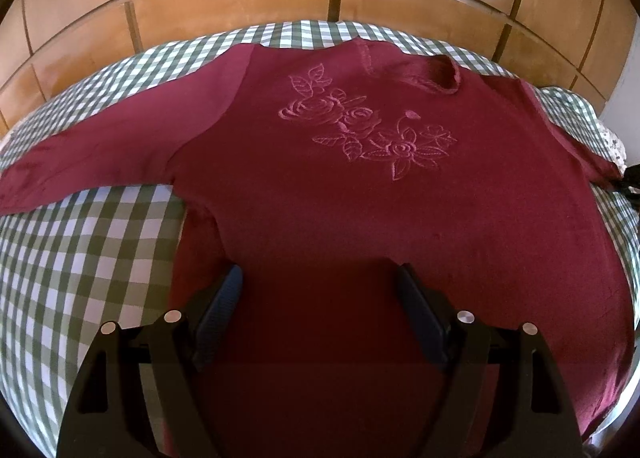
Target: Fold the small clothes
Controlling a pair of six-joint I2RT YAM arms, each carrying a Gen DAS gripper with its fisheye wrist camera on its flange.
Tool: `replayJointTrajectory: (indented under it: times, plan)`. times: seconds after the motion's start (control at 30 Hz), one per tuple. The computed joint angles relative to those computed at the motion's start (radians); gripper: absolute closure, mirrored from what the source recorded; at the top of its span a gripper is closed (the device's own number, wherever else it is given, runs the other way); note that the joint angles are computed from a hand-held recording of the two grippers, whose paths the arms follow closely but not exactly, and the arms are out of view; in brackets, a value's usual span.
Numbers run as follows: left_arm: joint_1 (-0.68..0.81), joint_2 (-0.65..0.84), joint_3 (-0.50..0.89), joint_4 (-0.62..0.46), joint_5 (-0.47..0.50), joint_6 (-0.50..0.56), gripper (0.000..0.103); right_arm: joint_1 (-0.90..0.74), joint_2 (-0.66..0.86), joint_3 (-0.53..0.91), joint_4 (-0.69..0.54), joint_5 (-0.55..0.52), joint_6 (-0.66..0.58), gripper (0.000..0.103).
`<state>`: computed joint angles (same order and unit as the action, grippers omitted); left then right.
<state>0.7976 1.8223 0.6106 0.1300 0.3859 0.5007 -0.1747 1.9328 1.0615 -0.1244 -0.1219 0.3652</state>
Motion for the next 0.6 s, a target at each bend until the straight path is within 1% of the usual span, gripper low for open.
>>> replayJointTrajectory:
  times: [0.03,0.07,0.1,0.17,0.2,0.23,0.27,0.3,0.33,0.37,0.4,0.53,0.6]
  plan:
    - [0.002,0.001,-0.001,0.0,0.002,0.003,0.025,-0.004,0.013,-0.003,0.004,0.049,-0.019,0.097]
    - [0.002,0.001,-0.002,0.001,0.002,0.002,0.024,-0.017,0.045,0.02,-0.019,0.052,-0.027,0.097]
    - [0.0,0.001,-0.002,0.004,-0.001,0.001,0.024,-0.032,0.071,0.033,-0.029,0.025,-0.029,0.096]
    - [0.001,0.0,0.0,-0.002,-0.001,0.002,0.024,-0.032,0.059,0.002,0.015,0.015,-0.036,0.091]
    - [0.001,0.0,0.001,-0.005,-0.001,0.001,0.024,-0.036,0.053,-0.008,0.023,-0.004,-0.025,0.083]
    - [0.007,-0.005,0.004,-0.021,0.002,0.002,0.024,-0.042,0.04,-0.026,0.033,-0.024,-0.006,0.071]
    - [0.013,-0.016,0.005,-0.04,-0.001,0.003,0.024,-0.044,0.022,-0.04,0.031,-0.035,0.003,0.065]
    - [0.021,-0.032,0.005,-0.058,-0.004,0.003,0.024,-0.038,-0.014,-0.072,0.036,-0.027,0.009,0.053]
    - [0.045,-0.059,-0.006,-0.066,0.002,0.006,0.024,-0.019,-0.045,-0.09,0.036,-0.016,0.014,0.048]
    - [0.066,-0.078,-0.014,-0.068,0.005,0.006,0.024,-0.008,-0.086,-0.124,0.04,-0.017,0.008,0.046]
    - [0.087,-0.096,-0.015,-0.082,0.006,0.01,0.024,0.008,-0.125,-0.15,0.032,-0.034,0.002,0.046]
    - [0.21,-0.112,0.015,-0.157,0.032,0.049,0.024,0.105,-0.283,-0.276,-0.014,-0.219,-0.067,0.046]
    - [0.287,-0.108,0.035,-0.211,0.063,0.101,0.024,0.19,-0.357,-0.35,-0.05,-0.308,-0.096,0.046]
